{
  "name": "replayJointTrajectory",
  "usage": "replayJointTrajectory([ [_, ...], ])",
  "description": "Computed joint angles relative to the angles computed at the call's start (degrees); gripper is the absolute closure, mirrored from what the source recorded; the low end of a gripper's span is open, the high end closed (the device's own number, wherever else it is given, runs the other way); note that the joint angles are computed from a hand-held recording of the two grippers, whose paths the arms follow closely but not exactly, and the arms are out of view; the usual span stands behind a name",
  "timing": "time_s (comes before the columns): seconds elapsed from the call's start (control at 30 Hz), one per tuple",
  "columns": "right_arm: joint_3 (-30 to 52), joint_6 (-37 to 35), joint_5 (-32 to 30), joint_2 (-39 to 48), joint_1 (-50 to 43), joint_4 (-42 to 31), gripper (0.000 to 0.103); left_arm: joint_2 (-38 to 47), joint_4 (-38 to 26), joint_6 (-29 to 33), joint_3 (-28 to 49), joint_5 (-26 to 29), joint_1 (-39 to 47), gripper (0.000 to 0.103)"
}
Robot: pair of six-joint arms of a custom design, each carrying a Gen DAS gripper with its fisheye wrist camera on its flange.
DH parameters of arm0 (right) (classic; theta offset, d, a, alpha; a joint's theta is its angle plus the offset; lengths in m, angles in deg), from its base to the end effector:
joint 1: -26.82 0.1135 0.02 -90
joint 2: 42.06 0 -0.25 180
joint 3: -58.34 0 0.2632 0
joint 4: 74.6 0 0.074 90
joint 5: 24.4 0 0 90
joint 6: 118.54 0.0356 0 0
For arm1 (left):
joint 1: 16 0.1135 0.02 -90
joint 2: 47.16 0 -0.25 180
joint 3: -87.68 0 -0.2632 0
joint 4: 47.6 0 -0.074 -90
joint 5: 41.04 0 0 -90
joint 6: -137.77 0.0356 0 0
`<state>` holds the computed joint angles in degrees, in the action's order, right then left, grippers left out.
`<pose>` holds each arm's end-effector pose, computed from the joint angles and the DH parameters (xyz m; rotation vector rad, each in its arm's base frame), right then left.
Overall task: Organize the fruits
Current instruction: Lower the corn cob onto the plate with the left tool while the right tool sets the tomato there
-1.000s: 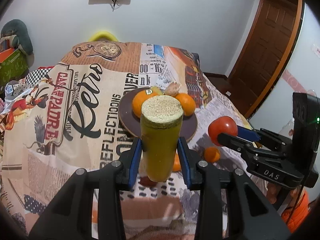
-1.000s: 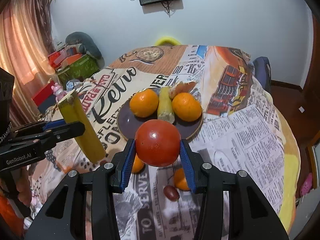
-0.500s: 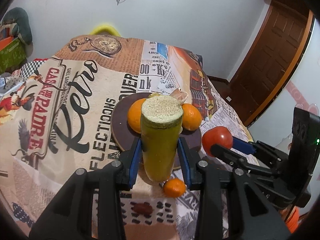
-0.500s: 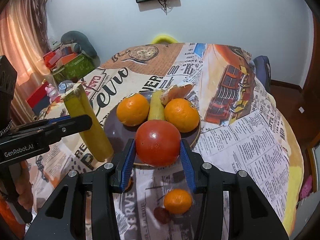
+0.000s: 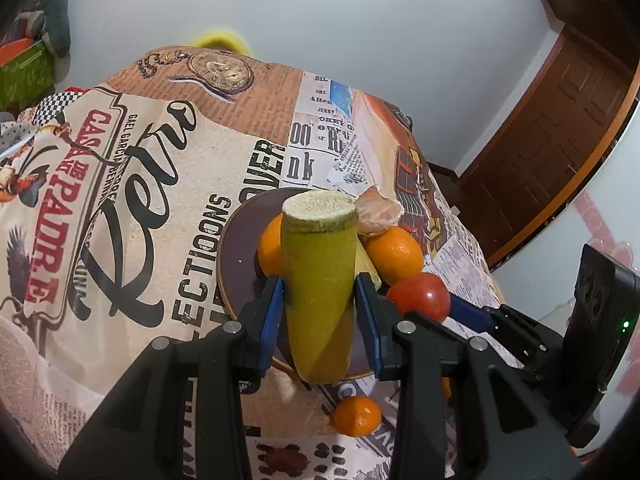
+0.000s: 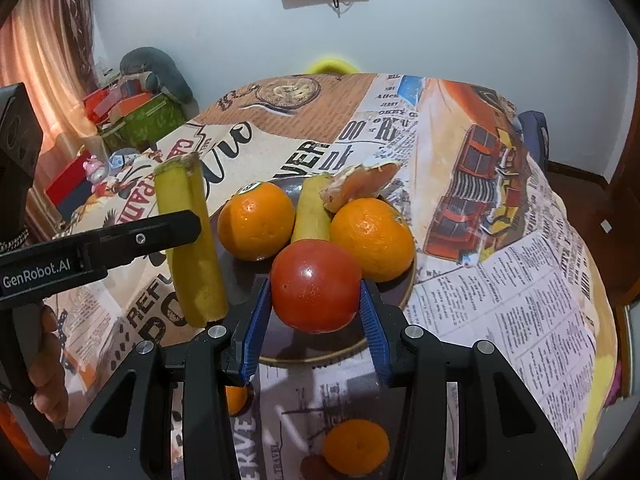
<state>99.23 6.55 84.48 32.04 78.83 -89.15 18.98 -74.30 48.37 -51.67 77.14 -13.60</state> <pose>0.1593 0.1853 0.1301 -0.1980 2.3654 0.3450 0.2216 -0.0075 0.1456 0.1694 2.4145 -0.5835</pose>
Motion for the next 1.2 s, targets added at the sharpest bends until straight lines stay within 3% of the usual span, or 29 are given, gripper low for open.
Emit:
replayJointTrajectory([
  [0.17,1.34,-1.37,-1.29,3.21,-0.47,1.91,0.062,3.64,1.96,0.02,0.48,-3.80,-0.35,0.066],
  [0.4,3.41,-2.25,-2.95,7.54,-0.60,3.18,0.062,4.90,2.60,2.19,0.47,-2.99,0.59,0.066],
  [0.8,4.93,-2.08,-4.80,10.82,-1.28,1.73,0.059,4.59,2.36,4.66,-0.64,-6.94,-2.13,0.062],
  [1.1,3.99,-0.98,-4.11,8.13,-0.94,-0.39,0.059,0.91,-0.20,5.19,-1.10,-7.17,-1.84,0.062],
  [1.2,2.65,-0.25,-2.18,3.93,0.08,-1.47,0.051,-1.69,-1.87,5.48,-1.52,-7.54,-1.88,0.062],
])
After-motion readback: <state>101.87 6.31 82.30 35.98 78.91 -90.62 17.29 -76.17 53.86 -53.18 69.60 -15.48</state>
